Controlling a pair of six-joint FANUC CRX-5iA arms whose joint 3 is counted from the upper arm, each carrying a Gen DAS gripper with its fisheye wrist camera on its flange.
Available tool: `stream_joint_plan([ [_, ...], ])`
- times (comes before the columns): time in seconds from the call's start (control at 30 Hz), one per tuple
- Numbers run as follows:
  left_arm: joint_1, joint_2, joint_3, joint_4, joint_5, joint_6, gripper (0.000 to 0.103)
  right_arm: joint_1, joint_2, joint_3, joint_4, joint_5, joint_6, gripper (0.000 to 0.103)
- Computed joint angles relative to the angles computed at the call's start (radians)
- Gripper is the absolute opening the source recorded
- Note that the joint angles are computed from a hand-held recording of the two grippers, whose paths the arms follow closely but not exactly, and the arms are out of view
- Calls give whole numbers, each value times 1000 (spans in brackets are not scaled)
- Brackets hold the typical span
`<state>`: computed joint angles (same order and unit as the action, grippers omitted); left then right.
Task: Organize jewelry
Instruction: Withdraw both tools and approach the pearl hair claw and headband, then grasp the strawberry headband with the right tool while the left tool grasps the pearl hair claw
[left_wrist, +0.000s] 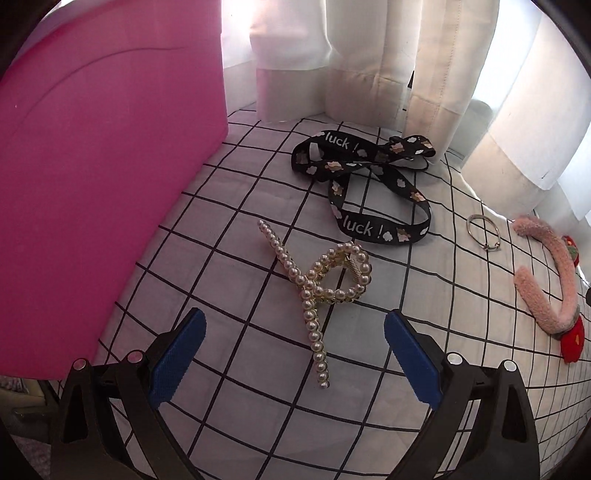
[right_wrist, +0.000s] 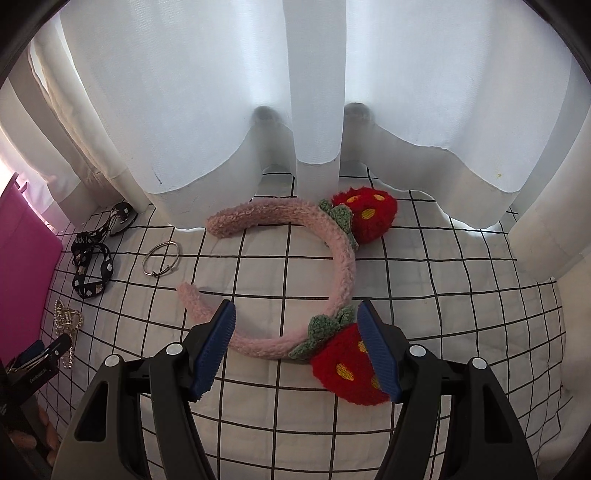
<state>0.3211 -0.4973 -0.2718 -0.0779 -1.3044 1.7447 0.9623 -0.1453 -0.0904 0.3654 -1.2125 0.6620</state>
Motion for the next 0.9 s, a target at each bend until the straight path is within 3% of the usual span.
stream_joint_plan([
  [0.43,-55,69,25,-86,28,76,95,-43,35,13,-17,9,32,65],
  [0.9,-48,60,0,-84,59,82,97,-130,136,67,-69,-22,101,65],
])
